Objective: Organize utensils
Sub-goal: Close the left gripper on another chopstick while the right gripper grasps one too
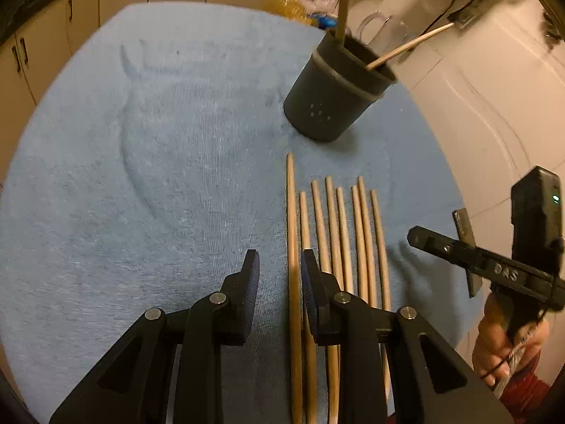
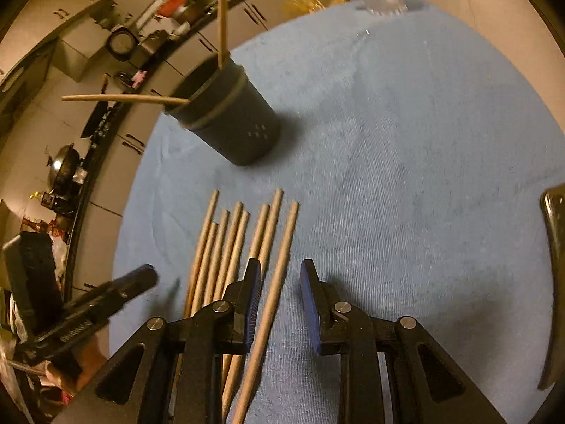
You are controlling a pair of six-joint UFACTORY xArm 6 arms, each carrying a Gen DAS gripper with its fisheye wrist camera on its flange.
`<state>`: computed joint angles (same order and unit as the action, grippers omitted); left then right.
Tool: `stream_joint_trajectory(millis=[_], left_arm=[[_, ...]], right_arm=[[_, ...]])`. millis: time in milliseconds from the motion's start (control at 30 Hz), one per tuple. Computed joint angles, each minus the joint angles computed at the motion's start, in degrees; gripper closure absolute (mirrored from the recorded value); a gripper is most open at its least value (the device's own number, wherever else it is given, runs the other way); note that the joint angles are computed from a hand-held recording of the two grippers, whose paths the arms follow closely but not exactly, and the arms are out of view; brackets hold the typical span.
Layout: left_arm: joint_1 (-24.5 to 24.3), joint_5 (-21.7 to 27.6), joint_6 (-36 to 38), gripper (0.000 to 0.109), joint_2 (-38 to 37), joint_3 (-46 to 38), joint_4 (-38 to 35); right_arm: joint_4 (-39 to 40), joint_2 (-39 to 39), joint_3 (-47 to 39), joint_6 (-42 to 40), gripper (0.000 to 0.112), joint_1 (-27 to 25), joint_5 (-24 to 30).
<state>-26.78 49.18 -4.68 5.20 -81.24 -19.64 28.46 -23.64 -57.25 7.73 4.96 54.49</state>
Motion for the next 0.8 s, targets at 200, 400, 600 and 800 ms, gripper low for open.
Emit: stream_joint_trajectory(millis=[200,400,600,800], left_arm=[[-0.7,3.2,-0.3,0.086,4.5,-5.4,1.5],[-2.0,4.9,-2.4,0.089,9.4,-11.5,6.2],[-3.0,6.7,-6.9,0.102,13.2,-17.2,12.5],[-1.8,5.5,-7.4,0.102,8.4,-10.9,13.3]], right_arm=[[-1.4,0.0,0.1,1.4,0.087,0.9,-0.7],[-1.1,-0.6,0.7,1.3,0.087,0.7,-0.5],[-2.2,-0.3,0.4,2.3,0.087,1.1,-0.3],[-6.9,2.5,-2.3,4.7,0.087,3.4,0.5]])
